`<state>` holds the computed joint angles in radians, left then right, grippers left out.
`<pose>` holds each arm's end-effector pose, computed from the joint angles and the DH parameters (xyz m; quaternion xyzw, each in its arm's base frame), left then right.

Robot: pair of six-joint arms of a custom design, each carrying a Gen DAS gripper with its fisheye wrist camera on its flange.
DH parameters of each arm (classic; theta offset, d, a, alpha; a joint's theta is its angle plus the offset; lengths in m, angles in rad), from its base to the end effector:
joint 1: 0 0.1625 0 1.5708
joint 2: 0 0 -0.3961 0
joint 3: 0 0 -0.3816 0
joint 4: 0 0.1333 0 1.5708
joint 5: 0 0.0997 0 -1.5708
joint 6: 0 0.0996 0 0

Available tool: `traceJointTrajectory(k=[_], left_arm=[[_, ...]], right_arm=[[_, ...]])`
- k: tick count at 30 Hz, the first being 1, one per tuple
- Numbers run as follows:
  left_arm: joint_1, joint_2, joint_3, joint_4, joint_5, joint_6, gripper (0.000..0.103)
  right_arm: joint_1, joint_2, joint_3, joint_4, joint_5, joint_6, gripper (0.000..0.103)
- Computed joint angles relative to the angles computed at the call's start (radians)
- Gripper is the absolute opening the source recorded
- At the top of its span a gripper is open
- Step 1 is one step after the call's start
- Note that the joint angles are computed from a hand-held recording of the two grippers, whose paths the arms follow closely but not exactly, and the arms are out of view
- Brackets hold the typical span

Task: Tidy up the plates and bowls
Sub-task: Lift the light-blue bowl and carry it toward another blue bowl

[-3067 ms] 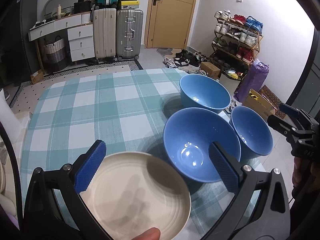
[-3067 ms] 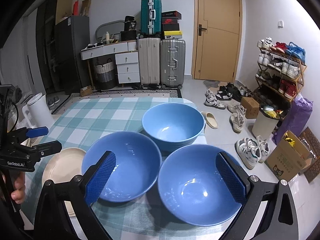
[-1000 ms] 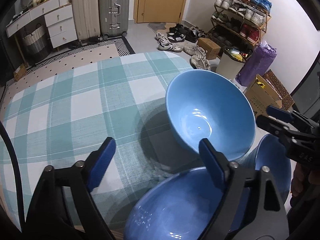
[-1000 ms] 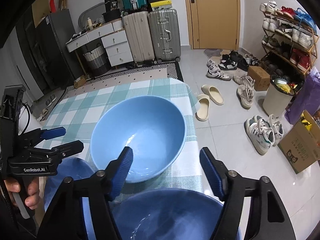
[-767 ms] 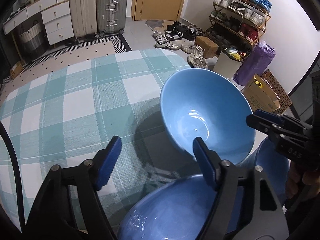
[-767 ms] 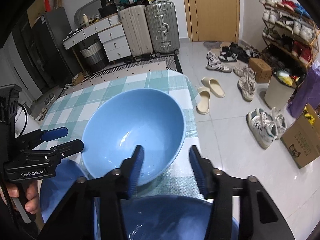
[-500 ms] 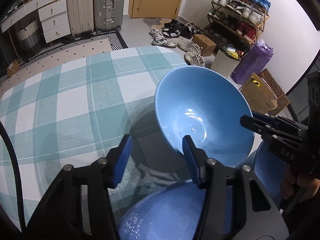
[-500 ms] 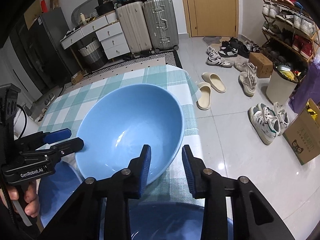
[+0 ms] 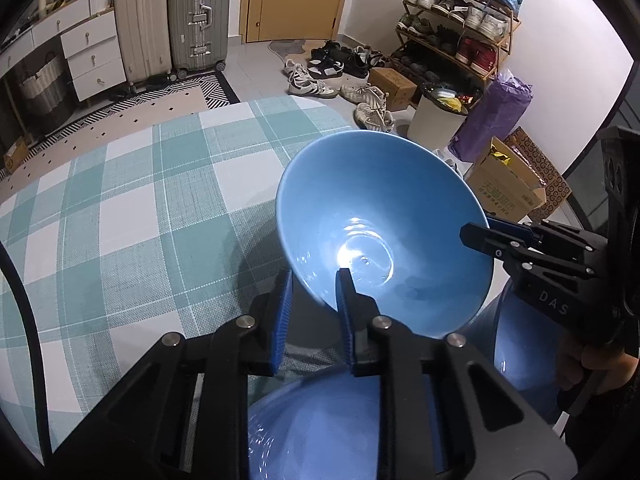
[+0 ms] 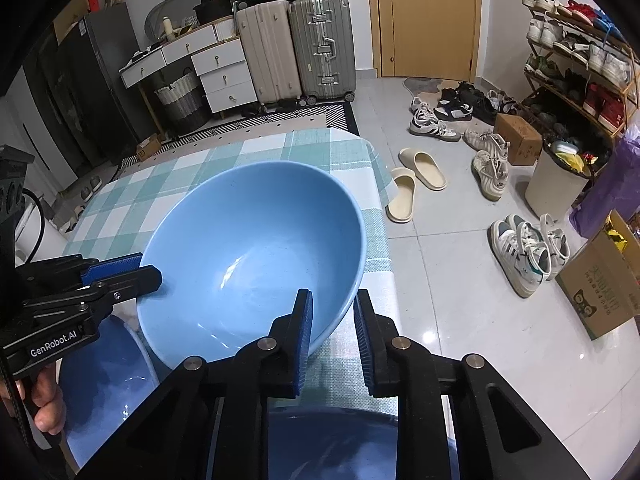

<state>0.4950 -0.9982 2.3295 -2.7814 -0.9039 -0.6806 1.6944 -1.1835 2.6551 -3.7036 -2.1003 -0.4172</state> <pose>-0.2547 -0.3590 0.0350 0.2045 0.9210 -0.2150 0.2525 0.1217 -0.3062 0.1429 0.1620 -0.9024 0.2737 0.2907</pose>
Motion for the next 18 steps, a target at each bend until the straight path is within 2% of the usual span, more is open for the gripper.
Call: traceJointTrajectory(k=[18], left_arm=[[-0.045, -0.027, 0.005, 0.037, 0.03, -0.026, 0.019]], right_arm=[[0.021, -0.01, 0.004, -0.023, 0.0, -0.003, 0.022]])
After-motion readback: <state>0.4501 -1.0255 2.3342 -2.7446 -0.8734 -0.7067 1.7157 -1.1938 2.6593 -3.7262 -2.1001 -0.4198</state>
